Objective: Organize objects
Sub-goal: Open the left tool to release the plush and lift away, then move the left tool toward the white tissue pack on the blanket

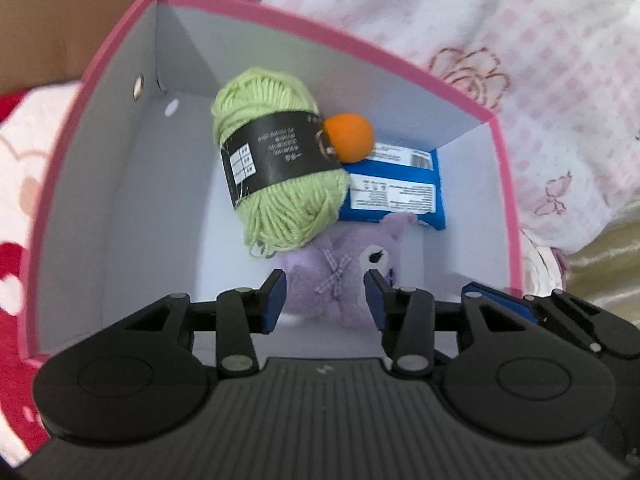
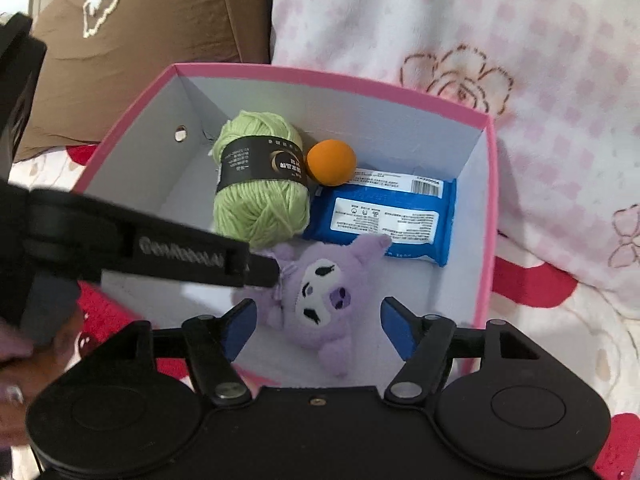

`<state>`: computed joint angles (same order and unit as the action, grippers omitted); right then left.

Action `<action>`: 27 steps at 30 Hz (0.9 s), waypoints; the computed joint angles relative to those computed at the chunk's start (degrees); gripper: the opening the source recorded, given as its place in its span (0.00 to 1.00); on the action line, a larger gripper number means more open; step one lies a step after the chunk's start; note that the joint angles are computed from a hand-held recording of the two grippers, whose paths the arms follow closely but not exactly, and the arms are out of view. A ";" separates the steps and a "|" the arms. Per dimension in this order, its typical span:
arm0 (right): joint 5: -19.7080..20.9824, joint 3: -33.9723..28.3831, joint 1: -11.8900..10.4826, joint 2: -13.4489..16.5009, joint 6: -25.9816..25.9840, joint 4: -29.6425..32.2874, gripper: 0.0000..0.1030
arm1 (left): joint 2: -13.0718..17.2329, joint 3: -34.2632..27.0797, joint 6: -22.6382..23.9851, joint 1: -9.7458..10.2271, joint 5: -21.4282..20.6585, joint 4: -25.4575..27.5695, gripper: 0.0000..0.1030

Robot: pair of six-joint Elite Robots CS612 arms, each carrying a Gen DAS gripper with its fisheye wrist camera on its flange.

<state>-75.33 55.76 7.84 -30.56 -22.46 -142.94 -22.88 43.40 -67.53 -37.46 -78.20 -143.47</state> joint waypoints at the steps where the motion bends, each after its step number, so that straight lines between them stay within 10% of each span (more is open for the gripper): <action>1: 0.65 0.89 -0.27 -0.64 -0.23 -0.33 0.71 | -0.50 0.34 0.55 -0.15 0.21 0.47 0.42; 27: 5.40 19.29 -1.90 -12.22 -5.72 -13.85 0.85 | -14.41 14.61 9.81 -5.04 5.14 5.03 0.63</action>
<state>-69.93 75.04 5.94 -42.78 -28.18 -156.79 -37.30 58.01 -57.72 -42.51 -73.05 -138.44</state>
